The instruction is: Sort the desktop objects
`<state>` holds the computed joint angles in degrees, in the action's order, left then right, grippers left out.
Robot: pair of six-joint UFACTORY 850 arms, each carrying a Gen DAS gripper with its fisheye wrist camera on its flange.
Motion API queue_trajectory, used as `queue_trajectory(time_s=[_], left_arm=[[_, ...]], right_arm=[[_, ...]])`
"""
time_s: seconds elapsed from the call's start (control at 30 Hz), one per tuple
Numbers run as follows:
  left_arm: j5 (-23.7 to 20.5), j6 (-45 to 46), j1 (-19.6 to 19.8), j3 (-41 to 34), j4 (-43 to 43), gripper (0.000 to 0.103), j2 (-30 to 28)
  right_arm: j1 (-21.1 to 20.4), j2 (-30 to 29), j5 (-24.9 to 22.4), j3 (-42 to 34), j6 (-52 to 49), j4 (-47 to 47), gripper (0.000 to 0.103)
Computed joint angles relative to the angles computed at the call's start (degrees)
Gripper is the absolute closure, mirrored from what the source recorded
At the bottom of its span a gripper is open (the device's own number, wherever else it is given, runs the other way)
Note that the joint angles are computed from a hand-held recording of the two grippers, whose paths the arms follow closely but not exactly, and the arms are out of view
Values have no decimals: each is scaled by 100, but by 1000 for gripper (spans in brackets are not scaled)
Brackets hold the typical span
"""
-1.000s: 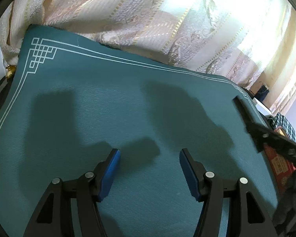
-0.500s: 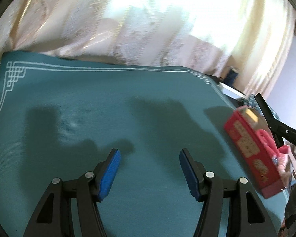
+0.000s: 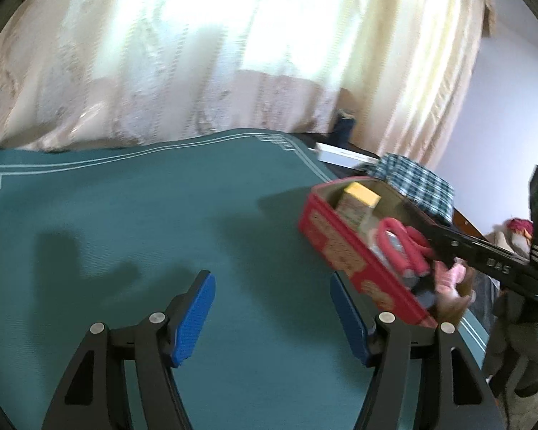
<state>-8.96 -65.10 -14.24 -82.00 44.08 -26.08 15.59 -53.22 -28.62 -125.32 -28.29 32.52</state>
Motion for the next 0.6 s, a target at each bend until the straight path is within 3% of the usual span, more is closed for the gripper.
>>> queue_trajectory(time_s=[0.03,0.1,0.17,0.37,0.4,0.43,0.53,0.6], left_arm=[[-18,58,-43,-38,-47,34,-18],[-50,-85,-134,-59,83,23,-19],[-60,-250,-208,-80,239,20,-30],[-212,-658,-433,-186,542,19,-126],[-273,-829,-472,-199,712,8,-141],[-375,-1240,-546,-203,1123,0,-154],[-454,-2560,-702,-97,2407,0,-117],[-548,-3040,-787,-79,2804,0,-110]], right_arm=[[-30,27,-12,56,-118,144,63],[-104,142,46,263,-473,536,37],[-165,319,186,566,-822,886,23],[-433,645,-164,1156,-1810,1735,22],[-484,722,-247,1303,-1950,1800,22],[-525,790,-302,1437,-2089,1856,22],[-621,1057,-416,1925,-2487,1970,21],[-655,1210,-441,2198,-2727,2028,21]])
